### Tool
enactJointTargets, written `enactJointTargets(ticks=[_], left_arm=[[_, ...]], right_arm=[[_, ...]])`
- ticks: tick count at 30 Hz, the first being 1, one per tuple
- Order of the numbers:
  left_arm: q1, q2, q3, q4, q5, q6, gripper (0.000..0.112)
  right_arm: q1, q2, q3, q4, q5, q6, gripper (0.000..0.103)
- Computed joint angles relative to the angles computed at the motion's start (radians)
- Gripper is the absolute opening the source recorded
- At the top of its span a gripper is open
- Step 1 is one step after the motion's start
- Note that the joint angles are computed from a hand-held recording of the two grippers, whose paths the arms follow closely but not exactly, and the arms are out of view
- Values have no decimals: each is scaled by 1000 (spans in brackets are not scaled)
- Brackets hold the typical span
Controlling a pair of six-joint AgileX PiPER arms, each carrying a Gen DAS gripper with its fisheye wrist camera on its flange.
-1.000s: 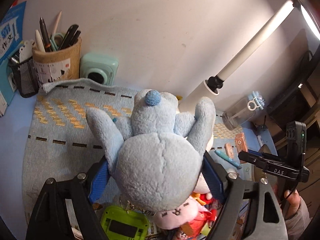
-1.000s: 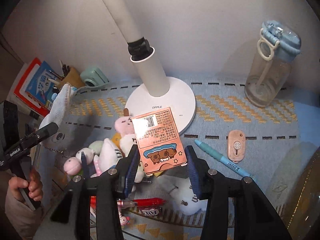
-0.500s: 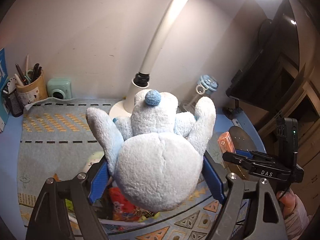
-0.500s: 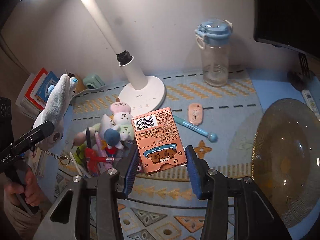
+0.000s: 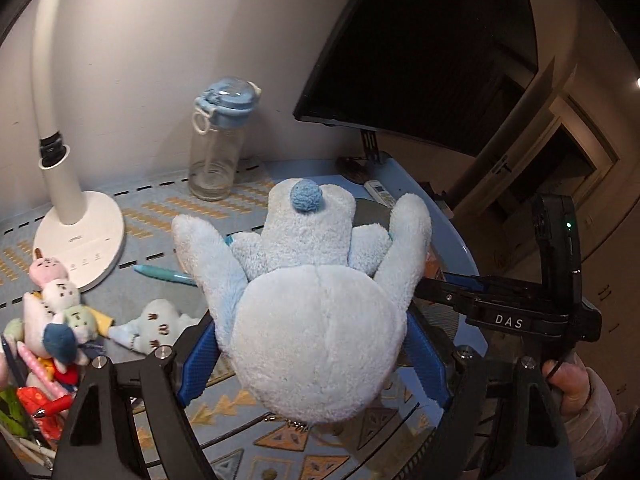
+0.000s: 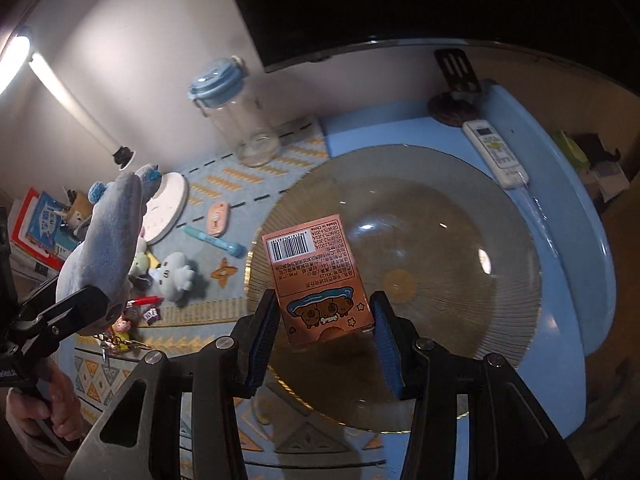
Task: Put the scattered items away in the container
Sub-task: 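Carry both items to the glass bowl and open both tools to drop them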
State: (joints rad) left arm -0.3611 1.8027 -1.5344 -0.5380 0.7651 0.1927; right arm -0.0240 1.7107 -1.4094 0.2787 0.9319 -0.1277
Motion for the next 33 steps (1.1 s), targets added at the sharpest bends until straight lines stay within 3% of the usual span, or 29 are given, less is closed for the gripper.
enactJointTargets(ticks=[8,15,26,30,33], left_arm=[[-202,214,-217,139,40,-151,81],[-260,369,-366,226,73,-270,81],[-306,461,-482,348,120,-371,85],[-318,485,-540,386,181,-411,89],[-325,494,-569,405,222,-428,90]], right_arm=[[-114,97,-14,-22,91,-91,46],[-138,165,-25,-40,114,-160,46],[-167,193,-26,-27,127,-255,47],[-193,190,-38,-1,151,-283,57],[-219,181,-43,27,161,-302,57]])
